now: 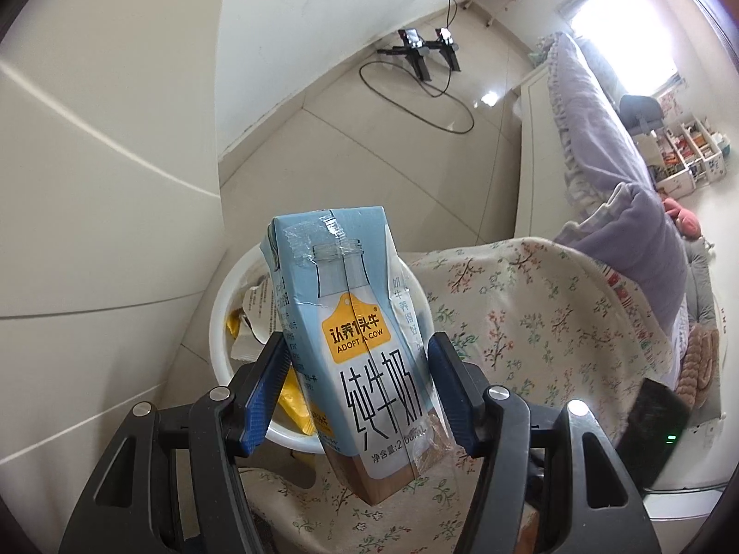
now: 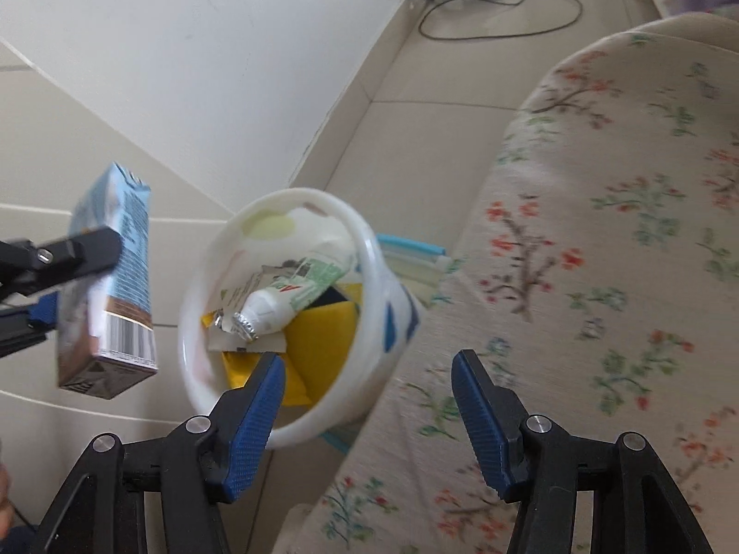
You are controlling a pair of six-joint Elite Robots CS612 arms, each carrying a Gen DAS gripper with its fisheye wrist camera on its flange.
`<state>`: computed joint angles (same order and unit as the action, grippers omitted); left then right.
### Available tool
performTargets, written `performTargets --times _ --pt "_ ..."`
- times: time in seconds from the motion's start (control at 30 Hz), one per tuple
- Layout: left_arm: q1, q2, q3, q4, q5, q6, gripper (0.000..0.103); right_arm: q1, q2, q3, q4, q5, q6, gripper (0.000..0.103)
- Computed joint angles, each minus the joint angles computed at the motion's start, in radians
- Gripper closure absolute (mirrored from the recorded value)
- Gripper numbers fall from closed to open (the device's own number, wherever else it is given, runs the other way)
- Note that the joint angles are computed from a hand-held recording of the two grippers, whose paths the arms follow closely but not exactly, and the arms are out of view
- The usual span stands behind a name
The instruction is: Collect trash
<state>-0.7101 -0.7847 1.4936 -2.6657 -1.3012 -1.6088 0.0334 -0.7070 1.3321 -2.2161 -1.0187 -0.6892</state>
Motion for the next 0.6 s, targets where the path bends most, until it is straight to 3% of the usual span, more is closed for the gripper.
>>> performTargets --times 0.1,0.17,0.33,0.6 --pt "0.003 0.013 -0.019 0.023 -0.008 0.008 0.038 -0.022 -0.004 -0.008 0.019 0.033 0.008 0.038" --pt "0.008 0.029 -0.047 0.044 -0.027 0.056 0.038 -0.034 -0.008 -0.009 0.017 0.056 0.016 0.038" --pt "0.019 0.074 -0.143 0.197 -0.099 0.170 0.037 -0.053 -0.018 -0.006 0.029 0.083 0.010 0.038" --pt "0.007 0.046 -0.106 0.193 -0.043 0.118 0.031 -0.071 -0.034 0.020 0.008 0.083 0.003 0.038"
